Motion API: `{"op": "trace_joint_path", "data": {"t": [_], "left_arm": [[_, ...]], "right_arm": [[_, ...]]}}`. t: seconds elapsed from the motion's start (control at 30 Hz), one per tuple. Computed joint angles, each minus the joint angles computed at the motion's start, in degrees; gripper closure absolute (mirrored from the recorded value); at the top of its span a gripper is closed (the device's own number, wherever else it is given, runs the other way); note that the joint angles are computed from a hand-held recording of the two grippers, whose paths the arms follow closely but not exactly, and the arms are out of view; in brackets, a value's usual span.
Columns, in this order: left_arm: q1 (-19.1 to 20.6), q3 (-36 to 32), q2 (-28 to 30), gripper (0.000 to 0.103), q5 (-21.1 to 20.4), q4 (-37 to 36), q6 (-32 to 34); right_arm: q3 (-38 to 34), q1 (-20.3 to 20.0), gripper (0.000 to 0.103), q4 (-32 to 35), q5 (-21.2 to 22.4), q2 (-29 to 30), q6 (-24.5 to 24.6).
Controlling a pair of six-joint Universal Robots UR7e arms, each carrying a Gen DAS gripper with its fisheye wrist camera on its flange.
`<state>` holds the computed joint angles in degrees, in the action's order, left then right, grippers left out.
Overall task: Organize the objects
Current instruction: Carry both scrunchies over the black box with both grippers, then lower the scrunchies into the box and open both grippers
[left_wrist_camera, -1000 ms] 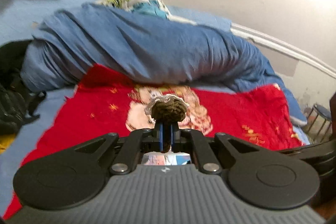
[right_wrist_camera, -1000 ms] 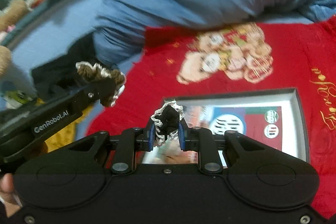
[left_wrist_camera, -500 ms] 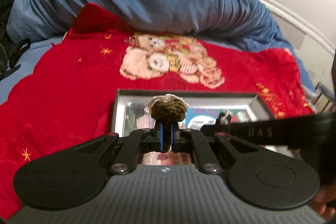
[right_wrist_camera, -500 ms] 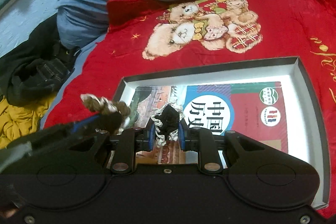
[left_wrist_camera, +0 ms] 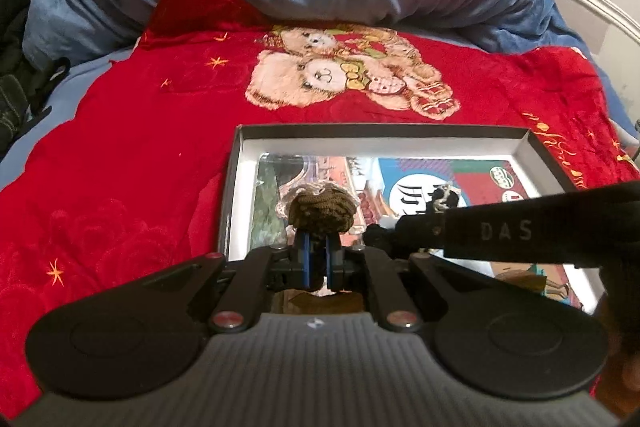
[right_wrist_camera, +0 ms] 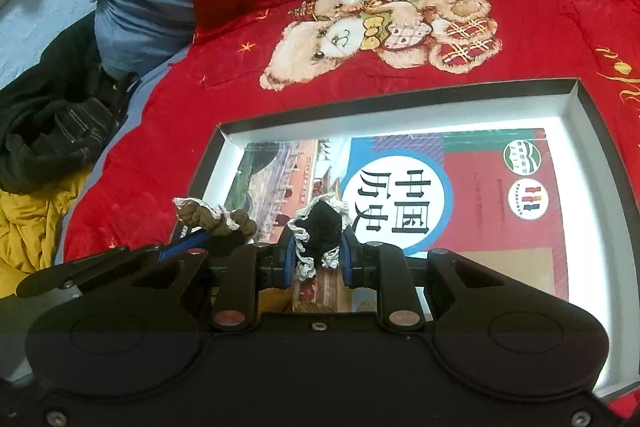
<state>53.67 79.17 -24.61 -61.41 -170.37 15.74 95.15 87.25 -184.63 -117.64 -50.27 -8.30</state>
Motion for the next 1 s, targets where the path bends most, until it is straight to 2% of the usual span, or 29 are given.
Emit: {"op": "trace_joint_path", "data": {"t": [0.33,0.47,0.53,0.57,0.67,0.73,0.83,0.87,0.93,1.0], "left_arm": [[-0.2,-0.1,0.2,0.091,0.5,1.4,-0.7],[-0.2,0.0,0.2,0.087,0.6,1.5,-0.9],[-0.3,0.0,0.2,0.080,0.7,1.4,-0.8],[-0.3,0.0,0.2,0.070,0.6,1.4,-0.8],[-0.4,0.1,0.2,0.063,0.8,1.1,-1.0],[-0.3,0.1,0.2,0.059,0.9,0.9,-1.5],[-0.2,-0.2,-0.1,0.042,1.0,1.3,-3.5],[-0.1,-0.2,-0.3,0.037,0.8,1.3,-4.1],[0.0,-0.2,-0.5,0.034,0.4,0.8,-4.2],[0.0,0.0,-0.8,0.029,0.1,-0.1,-3.4]], "right_arm": [[0.6,-0.3,0.081,0.0,0.1,-0.2,0.8],[0.7,-0.4,0.081,-0.1,0.4,-0.1,1.2],[0.7,-0.4,0.081,0.0,0.6,-0.1,1.1],[0.7,-0.5,0.081,0.0,0.8,-0.1,1.3],[0.9,-0.5,0.076,-0.1,1.3,-0.1,2.2],[0.8,-0.2,0.075,-0.6,0.2,0.1,1.7],[1.0,0.0,0.075,-1.5,-0.2,-0.1,1.4],[1.2,0.0,0.071,-2.2,0.0,-0.3,1.5],[1.7,-0.3,0.063,-2.7,1.0,-0.9,1.9],[2.1,-0.4,0.060,-3.3,1.8,-1.5,1.5]]}}
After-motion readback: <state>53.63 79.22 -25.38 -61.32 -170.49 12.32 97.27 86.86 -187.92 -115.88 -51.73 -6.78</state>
